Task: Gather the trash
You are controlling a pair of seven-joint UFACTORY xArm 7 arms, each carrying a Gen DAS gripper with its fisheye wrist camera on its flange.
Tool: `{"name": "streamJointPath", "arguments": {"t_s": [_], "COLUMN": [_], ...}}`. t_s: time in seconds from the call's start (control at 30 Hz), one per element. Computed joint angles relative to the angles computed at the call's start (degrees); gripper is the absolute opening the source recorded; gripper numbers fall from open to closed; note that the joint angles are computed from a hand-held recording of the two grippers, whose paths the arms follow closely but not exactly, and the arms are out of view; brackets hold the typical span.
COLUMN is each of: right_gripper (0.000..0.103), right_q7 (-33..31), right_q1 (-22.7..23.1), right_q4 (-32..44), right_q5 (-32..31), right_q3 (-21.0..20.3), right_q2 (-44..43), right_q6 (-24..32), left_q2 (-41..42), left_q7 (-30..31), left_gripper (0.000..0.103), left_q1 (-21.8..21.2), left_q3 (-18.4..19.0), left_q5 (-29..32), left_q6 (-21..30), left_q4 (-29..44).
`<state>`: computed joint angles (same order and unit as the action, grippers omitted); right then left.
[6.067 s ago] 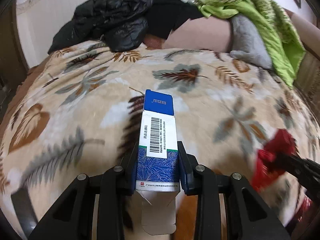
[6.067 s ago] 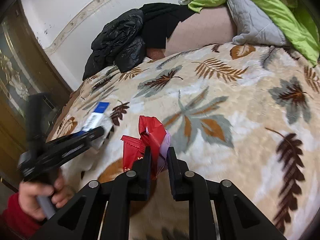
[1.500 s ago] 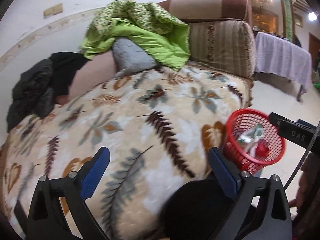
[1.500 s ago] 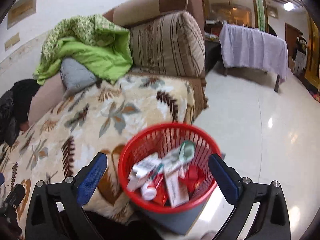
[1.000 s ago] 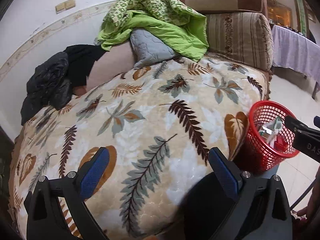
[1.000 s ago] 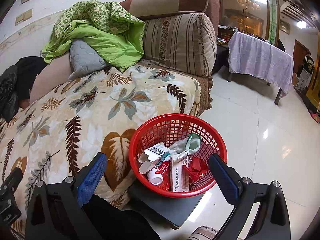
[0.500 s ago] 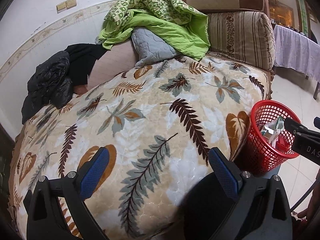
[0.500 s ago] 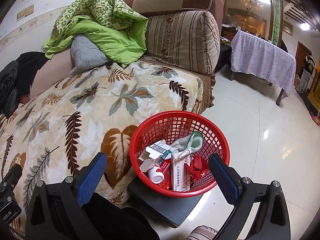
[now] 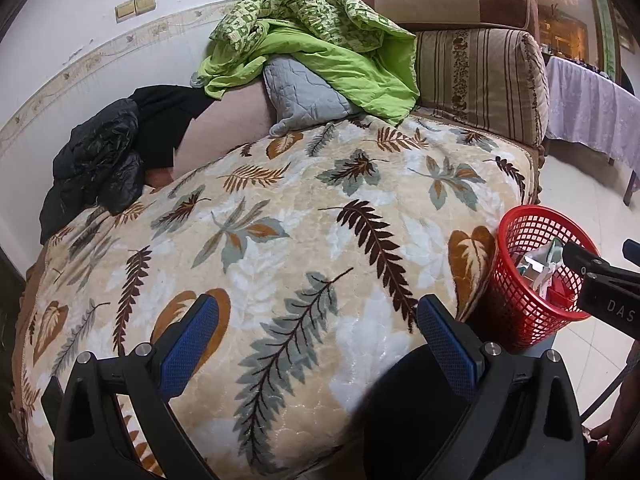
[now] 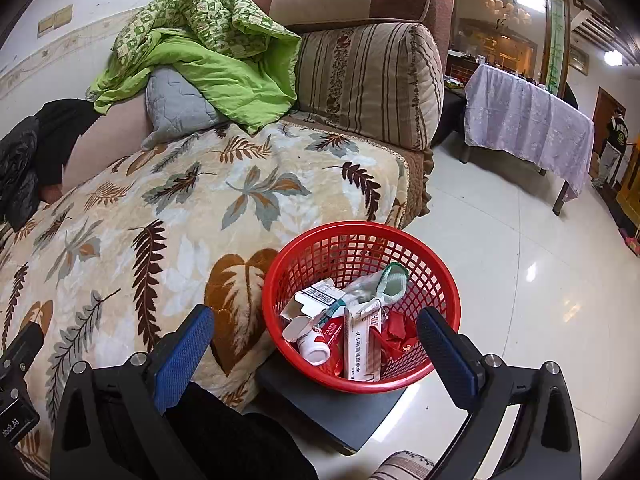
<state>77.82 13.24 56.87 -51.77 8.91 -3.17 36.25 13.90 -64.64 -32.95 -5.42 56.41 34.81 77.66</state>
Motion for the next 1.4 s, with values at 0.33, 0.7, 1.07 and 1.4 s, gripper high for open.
{"name": "streamJointPath", "arguments": {"t_s": [0.33,0.7,1.07,1.4], "right_gripper": [0.102,0.102,0.102,0.102], "right_q7": [-0.27,-0.46,-0.48,-0.50], "right_q1": [0.07,0.19,0.41,0.48], "right_q4": [0.07,0.50,0.75,0.80], "right_q5": [-0.40,-1.16,-1.68,-1.69], "right_q3": [-0.01,0.00,0.07,0.08], "right_q2": [0.03,0.22,0.22,0.28], "right_q6": [-0.17,-0.24,-0.18,-0.14], "left_q2": [-0.46,-0.59,-1.02,-0.86], "left_q7": [-1.17,-2.49,-3.14,-3.13], "left_gripper": [0.099,0.099,0.099,0.099], "left_q1": [-0.01,-0.08,0.00,0.12], "left_q3": [0.12,-0.12,-0.33,-0.43], "left_q5": [1.05,2.39,3.27,2.98], "left_q6": [-0.60,-0.83,-0.96,-0.99], "left_q4": [-0.25,-0.14,-0.52,-0.28]}}
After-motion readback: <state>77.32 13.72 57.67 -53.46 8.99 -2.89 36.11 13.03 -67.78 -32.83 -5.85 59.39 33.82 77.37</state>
